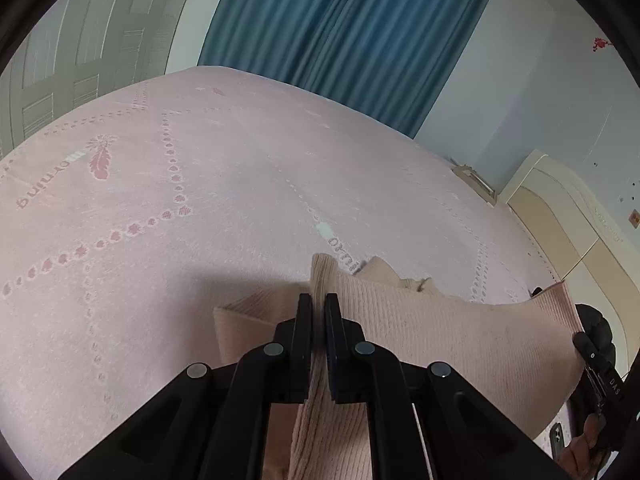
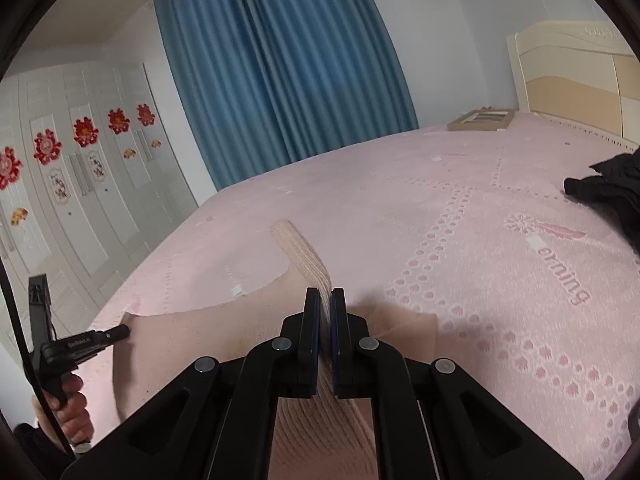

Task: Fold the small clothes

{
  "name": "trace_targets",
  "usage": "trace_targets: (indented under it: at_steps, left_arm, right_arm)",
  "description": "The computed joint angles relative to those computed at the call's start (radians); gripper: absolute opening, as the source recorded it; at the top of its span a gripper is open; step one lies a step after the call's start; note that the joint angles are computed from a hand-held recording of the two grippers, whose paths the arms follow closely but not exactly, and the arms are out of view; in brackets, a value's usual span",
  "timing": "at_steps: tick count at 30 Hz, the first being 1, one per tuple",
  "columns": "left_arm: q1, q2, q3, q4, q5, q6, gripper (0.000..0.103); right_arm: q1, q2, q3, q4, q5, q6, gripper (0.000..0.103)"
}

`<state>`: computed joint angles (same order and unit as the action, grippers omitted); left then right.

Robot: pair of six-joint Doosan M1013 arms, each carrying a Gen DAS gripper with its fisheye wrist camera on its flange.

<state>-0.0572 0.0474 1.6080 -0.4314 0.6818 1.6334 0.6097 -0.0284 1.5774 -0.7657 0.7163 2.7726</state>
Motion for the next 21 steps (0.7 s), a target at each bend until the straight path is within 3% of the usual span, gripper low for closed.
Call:
trace_targets:
  at_steps: [5, 11, 13, 15, 20, 21]
  left_arm:
    - [-0.038, 0.046, -0.017, 0.115, -0.016, -0.046, 0.007]
    - [-0.058, 0.085, -0.029, 0.159, 0.017, -0.073, 0.008]
    - [-0.065, 0.085, -0.033, 0.196, 0.038, -0.101, 0.014]
    - [-0.07, 0.081, -0.036, 0.233, 0.051, -0.119, 0.029]
    - [-0.061, 0.024, 0.004, 0.233, 0.053, -0.117, 0.06]
    - [-0.058, 0.01, 0.016, 0.223, 0.058, -0.112, 0.062]
  right_arm:
    - [-0.025, 0.066, -0.036, 0.049, 0.096, -0.052, 0.005]
    - [-0.077, 0.124, -0.048, 0.234, 0.212, -0.149, 0.006]
    - [-0.074, 0.123, -0.042, 0.238, 0.226, -0.16, 0.012]
    - [-0.069, 0.114, -0.036, 0.241, 0.238, -0.161, 0.029]
    - [-0.036, 0.054, -0.004, 0.232, 0.273, -0.151, 0.048]
    - [-0.032, 0.044, 0.001, 0.244, 0.274, -0.161, 0.052]
